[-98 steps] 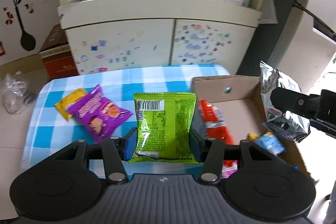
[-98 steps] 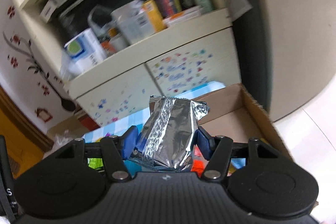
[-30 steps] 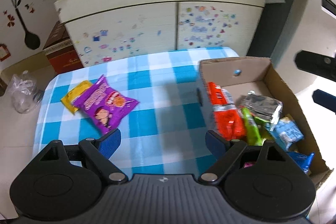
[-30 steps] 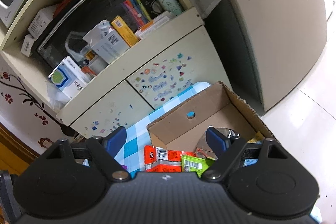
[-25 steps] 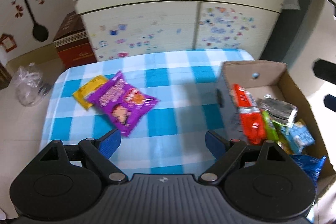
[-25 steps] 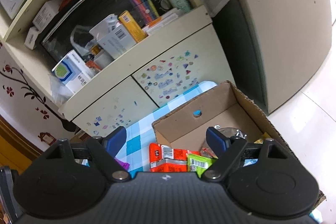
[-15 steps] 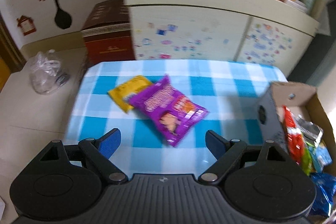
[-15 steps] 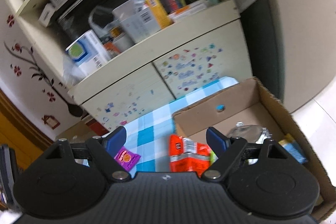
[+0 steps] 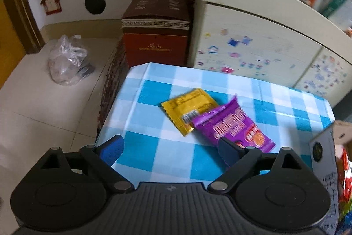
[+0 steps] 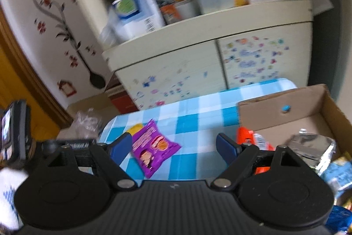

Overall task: Organize snacks
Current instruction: 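Move the left tool to the yellow packet while the right tool approaches the purple packet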

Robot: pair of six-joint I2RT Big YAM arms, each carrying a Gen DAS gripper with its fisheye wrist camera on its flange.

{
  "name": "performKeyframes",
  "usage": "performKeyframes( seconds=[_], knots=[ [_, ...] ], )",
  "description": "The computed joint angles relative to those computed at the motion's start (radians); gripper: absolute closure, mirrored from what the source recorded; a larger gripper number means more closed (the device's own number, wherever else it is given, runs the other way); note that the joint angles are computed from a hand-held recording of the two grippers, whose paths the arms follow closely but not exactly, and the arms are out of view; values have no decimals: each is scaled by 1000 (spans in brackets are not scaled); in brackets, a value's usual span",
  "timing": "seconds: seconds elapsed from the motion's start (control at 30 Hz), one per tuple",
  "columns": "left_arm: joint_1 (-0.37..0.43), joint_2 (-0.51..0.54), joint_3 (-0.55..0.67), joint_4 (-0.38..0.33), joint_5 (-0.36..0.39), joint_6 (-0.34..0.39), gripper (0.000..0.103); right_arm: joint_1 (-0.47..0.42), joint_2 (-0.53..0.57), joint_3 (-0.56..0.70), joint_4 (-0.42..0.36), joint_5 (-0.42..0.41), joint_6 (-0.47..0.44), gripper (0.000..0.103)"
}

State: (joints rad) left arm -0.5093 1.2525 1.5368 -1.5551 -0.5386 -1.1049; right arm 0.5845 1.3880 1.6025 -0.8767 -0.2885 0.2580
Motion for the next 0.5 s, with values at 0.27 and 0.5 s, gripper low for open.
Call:
performKeyframes(
  seconds=[0.27,0.5],
  knots=[
    [108,-26,-76,117,81,12,6,72,28,-8,-9,10,-123,19],
    [186,7,-80,199,146,44,4,128,65,-13,-3,64,-247,18]
  ],
)
